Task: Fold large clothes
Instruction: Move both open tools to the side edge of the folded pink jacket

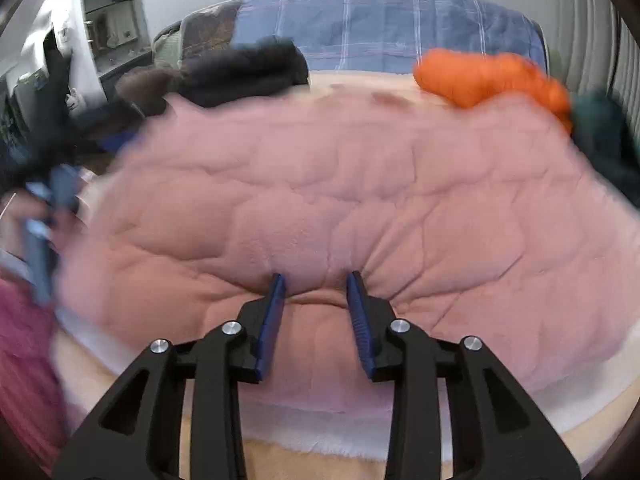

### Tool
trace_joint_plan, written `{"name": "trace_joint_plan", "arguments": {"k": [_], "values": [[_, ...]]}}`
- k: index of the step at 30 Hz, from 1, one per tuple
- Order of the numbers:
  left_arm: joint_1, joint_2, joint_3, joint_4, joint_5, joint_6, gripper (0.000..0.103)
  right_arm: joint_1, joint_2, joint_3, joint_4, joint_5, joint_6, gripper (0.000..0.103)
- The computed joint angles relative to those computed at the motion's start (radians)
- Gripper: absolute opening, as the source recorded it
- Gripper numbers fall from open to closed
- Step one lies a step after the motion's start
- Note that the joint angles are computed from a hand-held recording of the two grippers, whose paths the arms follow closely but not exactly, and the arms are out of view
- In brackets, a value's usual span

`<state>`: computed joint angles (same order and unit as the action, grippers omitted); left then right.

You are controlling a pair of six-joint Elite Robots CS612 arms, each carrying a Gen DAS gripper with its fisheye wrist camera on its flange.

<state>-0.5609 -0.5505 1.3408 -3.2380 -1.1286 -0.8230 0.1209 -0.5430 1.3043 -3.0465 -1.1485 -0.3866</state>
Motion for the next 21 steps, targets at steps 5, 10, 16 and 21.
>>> {"name": "trace_joint_plan", "arguments": {"k": [5,10,16,21], "values": [[0.036,-0.005,0.041,-0.028,-0.073,-0.133,0.088,-0.004,-0.023,0.003,0.046,0.022,-0.003,0.039],[0.068,0.035,0.021,-0.137,-0.226,-0.172,0.088,-0.023,-0.07,0.074,-0.028,0.07,0.046,0.046],[0.075,0.054,0.0,-0.158,-0.279,-0.173,0.088,-0.01,-0.074,0.101,0.107,0.002,-0.03,0.057],[0.076,0.061,-0.01,-0.163,-0.298,-0.165,0.088,0.001,-0.113,0.176,-0.121,0.009,-0.09,0.058]]}}
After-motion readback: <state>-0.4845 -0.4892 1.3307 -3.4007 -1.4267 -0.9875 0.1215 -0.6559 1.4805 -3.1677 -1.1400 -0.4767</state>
